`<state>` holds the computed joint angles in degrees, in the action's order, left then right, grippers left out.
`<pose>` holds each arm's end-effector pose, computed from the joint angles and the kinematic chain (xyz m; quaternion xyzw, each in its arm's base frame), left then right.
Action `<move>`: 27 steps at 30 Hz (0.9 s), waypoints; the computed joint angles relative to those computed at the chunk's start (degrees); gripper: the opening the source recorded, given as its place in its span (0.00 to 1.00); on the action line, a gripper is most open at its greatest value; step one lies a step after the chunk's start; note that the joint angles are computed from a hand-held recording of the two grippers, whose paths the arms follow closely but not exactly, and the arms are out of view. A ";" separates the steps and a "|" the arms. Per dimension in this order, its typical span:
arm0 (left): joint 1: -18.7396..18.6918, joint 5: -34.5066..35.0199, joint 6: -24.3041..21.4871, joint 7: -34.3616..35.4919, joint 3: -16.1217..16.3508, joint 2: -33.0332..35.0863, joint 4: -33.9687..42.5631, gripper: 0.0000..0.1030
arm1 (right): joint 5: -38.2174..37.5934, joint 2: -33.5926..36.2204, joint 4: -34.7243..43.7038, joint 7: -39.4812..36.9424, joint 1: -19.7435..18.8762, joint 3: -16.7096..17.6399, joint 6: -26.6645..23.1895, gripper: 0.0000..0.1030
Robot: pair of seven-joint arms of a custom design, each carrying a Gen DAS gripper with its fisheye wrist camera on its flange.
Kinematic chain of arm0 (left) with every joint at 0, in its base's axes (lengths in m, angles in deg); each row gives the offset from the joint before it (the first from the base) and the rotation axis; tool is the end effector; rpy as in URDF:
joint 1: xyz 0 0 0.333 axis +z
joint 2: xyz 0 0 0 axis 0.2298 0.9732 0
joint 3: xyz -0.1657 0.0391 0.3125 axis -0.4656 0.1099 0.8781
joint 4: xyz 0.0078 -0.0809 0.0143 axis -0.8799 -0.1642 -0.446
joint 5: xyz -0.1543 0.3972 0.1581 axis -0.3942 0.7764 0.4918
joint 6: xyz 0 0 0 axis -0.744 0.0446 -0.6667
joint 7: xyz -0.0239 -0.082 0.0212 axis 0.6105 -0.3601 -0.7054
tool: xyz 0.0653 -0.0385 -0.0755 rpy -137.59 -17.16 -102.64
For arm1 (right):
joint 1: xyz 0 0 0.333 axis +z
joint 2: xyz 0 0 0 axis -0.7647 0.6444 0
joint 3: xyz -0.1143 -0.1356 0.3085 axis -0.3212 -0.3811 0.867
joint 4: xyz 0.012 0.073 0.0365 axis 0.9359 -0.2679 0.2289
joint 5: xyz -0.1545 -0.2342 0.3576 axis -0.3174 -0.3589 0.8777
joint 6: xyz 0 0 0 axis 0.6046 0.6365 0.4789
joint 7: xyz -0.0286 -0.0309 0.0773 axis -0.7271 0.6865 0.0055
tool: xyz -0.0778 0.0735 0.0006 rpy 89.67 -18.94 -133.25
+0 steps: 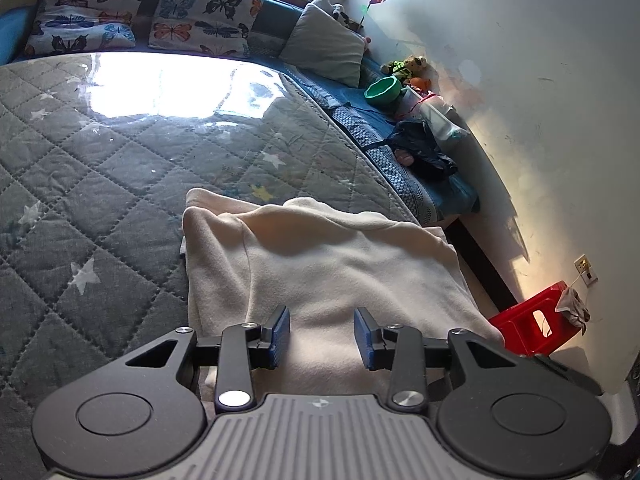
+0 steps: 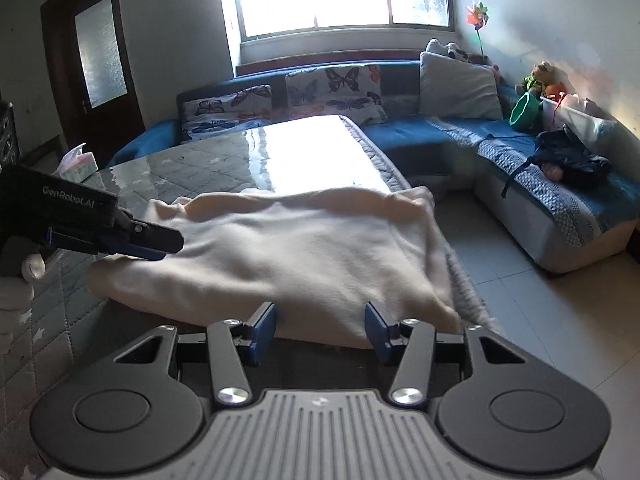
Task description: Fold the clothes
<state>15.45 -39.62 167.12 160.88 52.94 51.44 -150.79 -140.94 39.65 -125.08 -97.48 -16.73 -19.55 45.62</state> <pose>0.7045 -0.1624 0.3397 0.4162 -0.8103 0.4060 0.0728 0.4654 0.3855 0.3033 -0.4703 0.7609 -0.3417 0.2882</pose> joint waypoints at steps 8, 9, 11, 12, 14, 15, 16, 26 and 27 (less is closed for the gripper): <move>-0.08 0.07 0.34 0.13 -0.04 0.07 -0.09 0.38 | 2.15 -2.33 -2.82 1.98 -1.02 0.19 -1.51 0.48; -0.11 0.11 0.35 -0.07 -0.02 0.10 -0.04 0.38 | 2.16 -2.38 -3.01 2.38 -1.21 0.20 -1.08 0.48; -0.09 0.27 0.24 -0.37 0.02 0.14 0.09 0.38 | 2.10 -2.40 -2.92 2.33 -1.30 0.34 -1.16 0.48; -0.10 0.45 0.12 -0.70 0.07 0.12 0.20 0.38 | 1.89 -2.38 -2.53 1.71 -1.15 0.48 -1.84 0.48; 0.00 0.23 0.23 -0.58 -0.02 -0.12 0.10 0.38 | 0.56 -2.07 -1.50 0.41 -1.06 0.54 -1.82 0.48; 0.07 -0.10 0.42 -0.34 -0.09 -0.29 -0.06 0.38 | 0.09 -1.44 -0.53 -0.94 -1.00 0.55 -1.92 0.48; 0.12 -0.35 0.53 -0.20 -0.10 -0.43 -0.17 0.38 | -0.34 -0.77 0.48 -2.37 -0.90 0.50 -2.02 0.48; 0.08 -1.65 2.95 5.85 -0.22 -1.90 -2.48 0.38 | 2.15 5.92 7.53 -15.12 1.15 -1.30 -1.26 0.48; 0.32 -2.48 2.91 7.18 -0.38 -2.34 -2.93 0.38 | 2.29 5.82 7.59 -15.62 1.48 -1.48 -1.57 0.48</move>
<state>15.77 -42.11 170.03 168.07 52.56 49.10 -153.71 -138.64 45.47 -117.49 -113.11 -15.25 -21.03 44.05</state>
